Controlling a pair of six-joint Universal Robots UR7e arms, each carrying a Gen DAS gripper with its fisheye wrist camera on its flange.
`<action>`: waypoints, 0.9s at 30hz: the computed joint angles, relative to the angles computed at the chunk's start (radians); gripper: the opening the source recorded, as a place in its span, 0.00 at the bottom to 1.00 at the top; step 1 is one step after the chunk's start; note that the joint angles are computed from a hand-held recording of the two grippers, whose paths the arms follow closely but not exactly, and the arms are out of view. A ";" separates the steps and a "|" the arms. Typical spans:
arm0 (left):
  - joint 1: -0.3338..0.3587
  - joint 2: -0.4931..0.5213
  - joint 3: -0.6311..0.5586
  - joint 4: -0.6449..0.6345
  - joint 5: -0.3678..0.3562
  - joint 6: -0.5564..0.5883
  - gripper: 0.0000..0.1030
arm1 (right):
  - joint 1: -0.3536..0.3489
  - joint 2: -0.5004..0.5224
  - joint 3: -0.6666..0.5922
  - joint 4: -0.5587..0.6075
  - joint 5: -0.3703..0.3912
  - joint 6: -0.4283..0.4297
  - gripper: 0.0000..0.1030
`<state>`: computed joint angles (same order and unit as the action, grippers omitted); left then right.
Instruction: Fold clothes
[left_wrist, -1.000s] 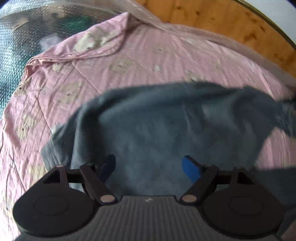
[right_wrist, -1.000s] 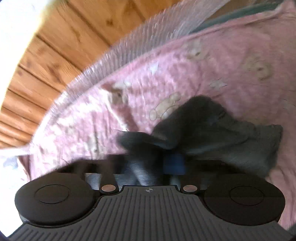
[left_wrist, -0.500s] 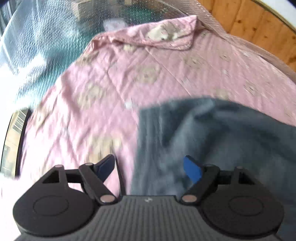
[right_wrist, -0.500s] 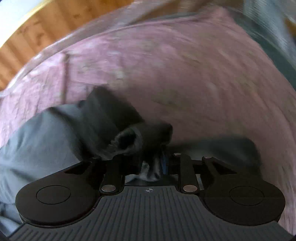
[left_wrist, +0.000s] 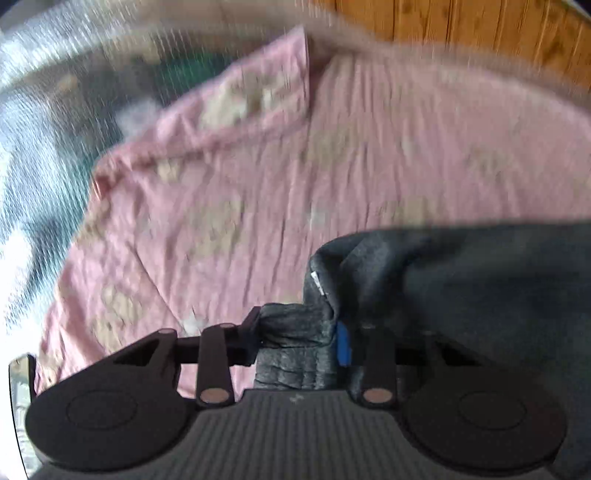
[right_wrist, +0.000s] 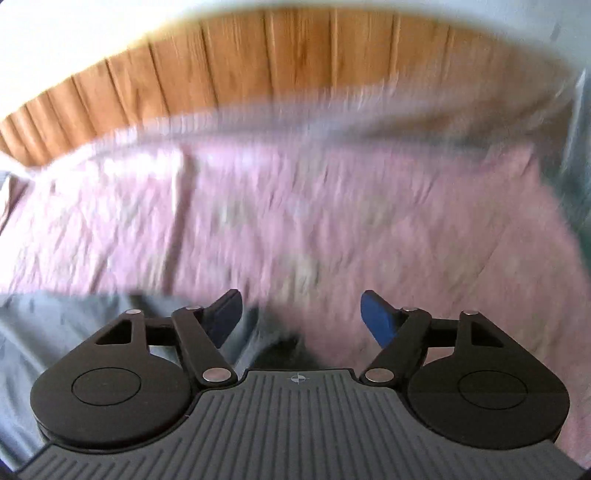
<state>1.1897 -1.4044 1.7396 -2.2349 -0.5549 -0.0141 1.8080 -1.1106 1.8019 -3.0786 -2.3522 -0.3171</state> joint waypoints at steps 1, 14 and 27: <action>-0.011 -0.006 -0.002 -0.045 -0.004 0.009 0.36 | 0.010 -0.004 0.013 -0.049 -0.015 -0.017 0.71; -0.051 0.043 -0.110 -0.257 -0.019 0.119 0.35 | -0.064 0.004 -0.060 0.350 0.061 0.115 0.02; 0.049 0.487 -0.671 -0.168 -0.029 0.202 0.37 | -0.180 0.163 -0.497 0.137 0.012 0.134 0.02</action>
